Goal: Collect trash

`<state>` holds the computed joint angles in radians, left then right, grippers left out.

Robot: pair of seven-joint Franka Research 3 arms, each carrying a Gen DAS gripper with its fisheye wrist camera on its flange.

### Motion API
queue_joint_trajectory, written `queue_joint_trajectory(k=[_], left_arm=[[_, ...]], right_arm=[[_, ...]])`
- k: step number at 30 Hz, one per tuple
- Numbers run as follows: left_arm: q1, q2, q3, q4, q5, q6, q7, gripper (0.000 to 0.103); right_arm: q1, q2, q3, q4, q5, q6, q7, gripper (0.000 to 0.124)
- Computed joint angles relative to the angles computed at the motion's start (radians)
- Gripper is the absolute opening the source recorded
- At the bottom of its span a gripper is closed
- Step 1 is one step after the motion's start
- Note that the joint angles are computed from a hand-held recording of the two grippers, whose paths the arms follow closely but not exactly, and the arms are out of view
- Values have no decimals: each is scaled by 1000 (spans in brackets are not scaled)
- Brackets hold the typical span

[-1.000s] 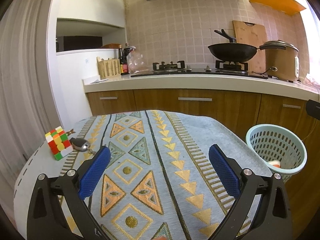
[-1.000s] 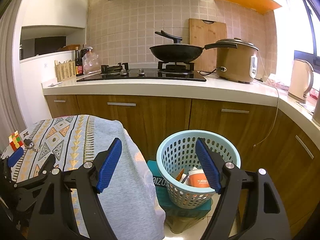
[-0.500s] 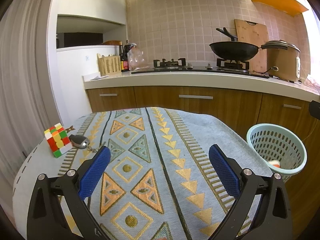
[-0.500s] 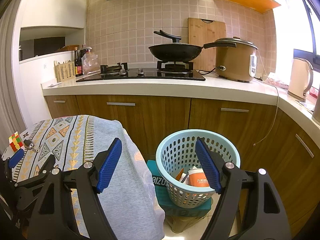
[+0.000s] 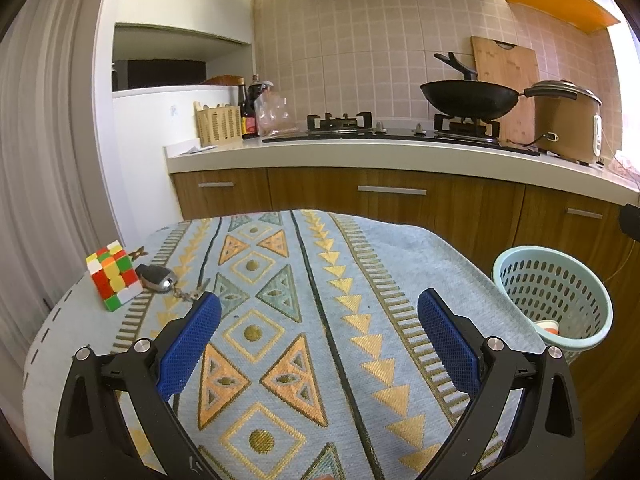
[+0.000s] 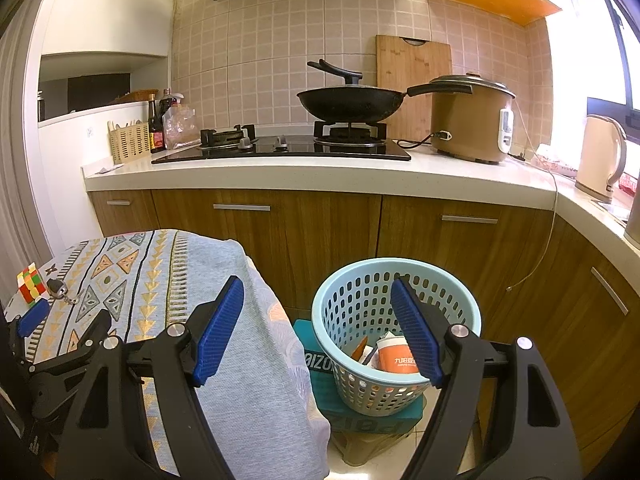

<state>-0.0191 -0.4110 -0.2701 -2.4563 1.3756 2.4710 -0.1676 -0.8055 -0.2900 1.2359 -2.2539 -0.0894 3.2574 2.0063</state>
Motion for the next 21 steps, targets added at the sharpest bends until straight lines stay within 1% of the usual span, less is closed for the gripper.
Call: queue_joint_trajectory(k=[10,21], left_arm=[[-7,2,-9,2,-2,-21,8,95],[-11,1,-4,2,-10,-21,10,95]], right_arm=[[-16,-6,16,-1,4,1,4,72],[-23,-3,22,1,-4,-4,10,72]])
